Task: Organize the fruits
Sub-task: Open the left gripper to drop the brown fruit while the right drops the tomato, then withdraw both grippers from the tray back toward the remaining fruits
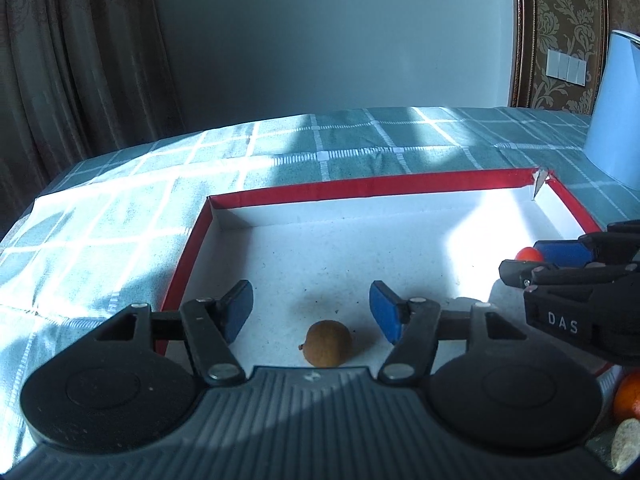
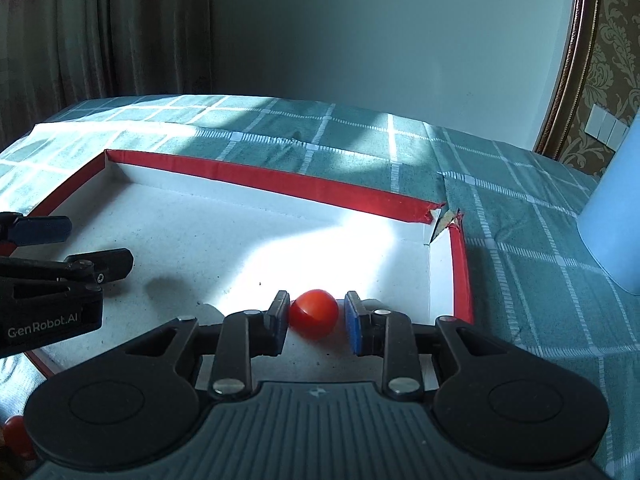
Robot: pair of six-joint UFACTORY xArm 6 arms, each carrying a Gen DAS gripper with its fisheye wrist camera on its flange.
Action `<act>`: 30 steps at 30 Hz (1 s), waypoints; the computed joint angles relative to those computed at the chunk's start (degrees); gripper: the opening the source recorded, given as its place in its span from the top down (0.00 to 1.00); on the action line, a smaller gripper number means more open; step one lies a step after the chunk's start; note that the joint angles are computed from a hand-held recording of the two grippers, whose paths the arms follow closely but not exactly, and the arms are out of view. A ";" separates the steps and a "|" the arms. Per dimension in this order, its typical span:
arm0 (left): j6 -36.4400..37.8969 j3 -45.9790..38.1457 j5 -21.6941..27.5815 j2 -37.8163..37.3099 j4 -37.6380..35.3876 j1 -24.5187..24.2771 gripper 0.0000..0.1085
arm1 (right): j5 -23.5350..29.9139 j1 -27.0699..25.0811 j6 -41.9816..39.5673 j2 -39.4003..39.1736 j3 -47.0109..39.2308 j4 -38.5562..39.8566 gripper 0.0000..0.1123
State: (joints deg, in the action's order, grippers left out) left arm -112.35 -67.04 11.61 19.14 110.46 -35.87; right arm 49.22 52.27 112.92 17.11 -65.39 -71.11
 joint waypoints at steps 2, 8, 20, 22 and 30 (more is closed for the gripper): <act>-3.22 0.52 0.24 -0.74 3.10 -0.11 0.38 | -0.68 -0.13 0.98 -0.41 0.60 -0.44 0.71; -16.91 6.08 6.69 -5.44 15.24 -1.79 0.19 | 2.57 1.73 9.36 -2.28 3.18 -5.17 0.37; -37.46 19.04 12.86 -15.39 27.82 -1.35 0.11 | 9.03 6.21 14.24 -2.88 4.74 -8.50 0.35; -38.47 19.90 11.94 -16.05 28.28 -0.78 0.11 | 8.92 6.57 13.84 -2.67 4.80 -7.89 0.35; -39.92 25.01 11.62 -19.81 30.51 -0.73 0.08 | 11.26 10.23 17.64 -4.58 7.82 -7.72 0.35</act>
State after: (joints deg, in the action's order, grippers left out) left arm -152.28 -42.03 23.23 -0.67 140.97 -36.60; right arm 60.49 62.49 130.56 12.52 -57.56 -78.83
